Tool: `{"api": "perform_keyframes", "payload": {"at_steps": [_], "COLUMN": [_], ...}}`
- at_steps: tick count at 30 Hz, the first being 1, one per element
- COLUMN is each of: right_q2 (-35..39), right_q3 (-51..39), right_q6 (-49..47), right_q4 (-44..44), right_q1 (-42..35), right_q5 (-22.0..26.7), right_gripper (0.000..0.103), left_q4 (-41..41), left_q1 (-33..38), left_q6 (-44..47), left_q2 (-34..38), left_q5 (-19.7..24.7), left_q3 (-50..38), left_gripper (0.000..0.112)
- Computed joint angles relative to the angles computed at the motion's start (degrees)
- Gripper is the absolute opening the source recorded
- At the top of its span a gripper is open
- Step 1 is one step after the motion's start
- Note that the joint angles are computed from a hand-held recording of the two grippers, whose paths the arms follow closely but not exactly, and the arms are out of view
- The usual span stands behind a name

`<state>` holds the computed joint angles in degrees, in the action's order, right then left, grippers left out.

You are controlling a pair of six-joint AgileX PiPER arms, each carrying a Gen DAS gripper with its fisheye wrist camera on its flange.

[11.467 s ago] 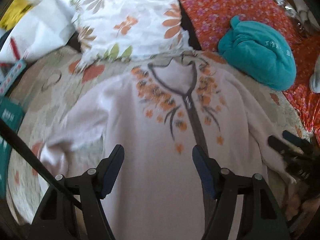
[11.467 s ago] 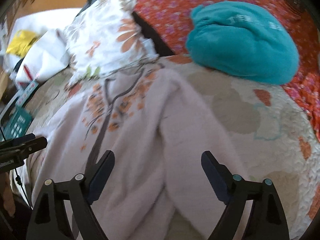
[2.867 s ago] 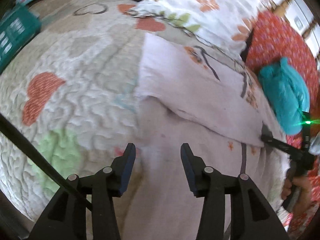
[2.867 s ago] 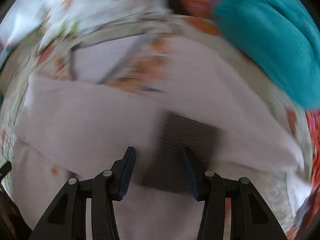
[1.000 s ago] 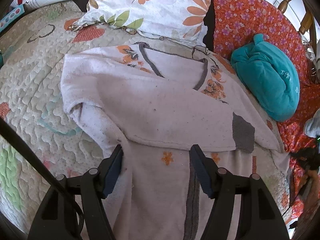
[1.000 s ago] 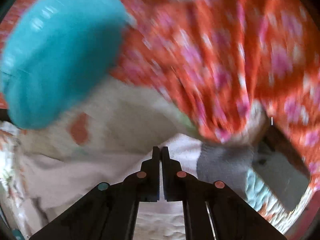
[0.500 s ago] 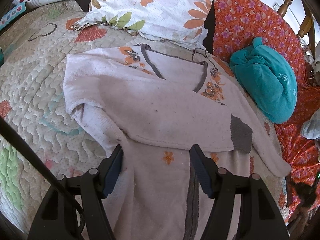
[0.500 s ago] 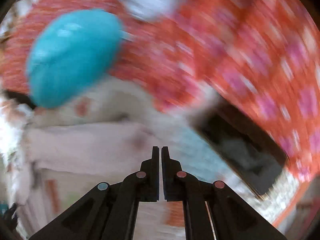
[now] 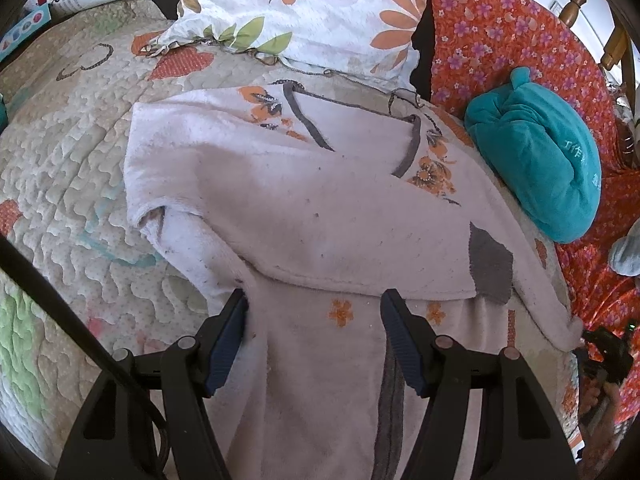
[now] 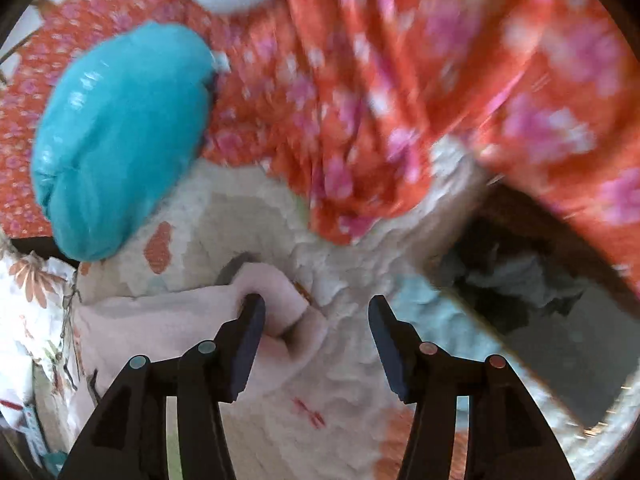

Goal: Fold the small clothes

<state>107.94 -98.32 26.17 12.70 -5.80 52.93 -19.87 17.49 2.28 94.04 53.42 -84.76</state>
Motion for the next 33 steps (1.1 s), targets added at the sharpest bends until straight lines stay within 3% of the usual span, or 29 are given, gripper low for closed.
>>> {"api": "perform_keyframes", "payload": {"at_steps": [1, 2, 6, 9, 12, 14, 18, 23, 30, 31, 32, 33], "right_q2": [0.6, 1.9, -1.5, -1.8, -4.1, -5.9, -9.0, -10.3, -7.2, -6.3, -4.7, -4.0], "right_q3": [-0.1, -2.5, -7.1, -13.6, -11.4, -9.2, -0.3, 12.3, 15.5, 14.3, 12.4, 11.3], "right_q6": [-0.9, 0.5, 7.0, 11.2, 17.7, 17.0, 12.8, 6.0, 6.2, 4.5, 0.8, -1.5], "right_q4": [1.9, 1.6, -17.4, -34.6, -44.5, -41.5, -25.7, -5.2, 0.7, 2.3, 6.2, 9.1], "right_q1": [-0.4, 0.0, 6.5, 12.5, 14.5, 12.0, 5.0, -0.4, -0.5, -0.7, -1.1, -1.5], "right_q5": [0.1, 1.6, 3.3, 10.8, 10.8, 9.1, 2.2, -7.7, -16.2, -16.2, -15.8, -15.0], "right_gripper": [0.022, 0.010, 0.005, 0.006, 0.007, 0.008, 0.031, 0.032, 0.052, 0.052, 0.036, 0.007], "left_q4": [-0.1, -0.1, -0.1, 0.1, 0.2, -0.1, -0.9, -0.8, -0.2, -0.3, -0.4, -0.3], "left_q1": [0.0, 0.1, 0.0, -0.3, -0.2, 0.1, 0.7, 0.7, 0.3, 0.4, 0.7, 0.9], "left_q6": [-0.1, 0.0, -0.4, -0.9, -0.3, 0.1, 0.2, 0.5, 0.2, 0.6, 1.1, 1.6], "left_q2": [0.1, 0.2, 0.3, 0.5, 0.3, 0.1, 0.0, 0.1, 0.3, 0.2, 0.1, -0.3], "left_q5": [0.1, 0.2, 0.3, 0.4, 0.1, 0.0, 0.1, 0.4, 0.0, 0.0, -0.2, -0.6], "left_q3": [-0.1, -0.2, -0.3, -0.5, -0.1, 0.2, 0.2, 0.1, 0.2, 0.2, 0.4, 0.7], "left_gripper": [0.065, 0.065, 0.065, 0.065, 0.065, 0.065, 0.065, 0.065, 0.065, 0.065, 0.065, 0.065]}}
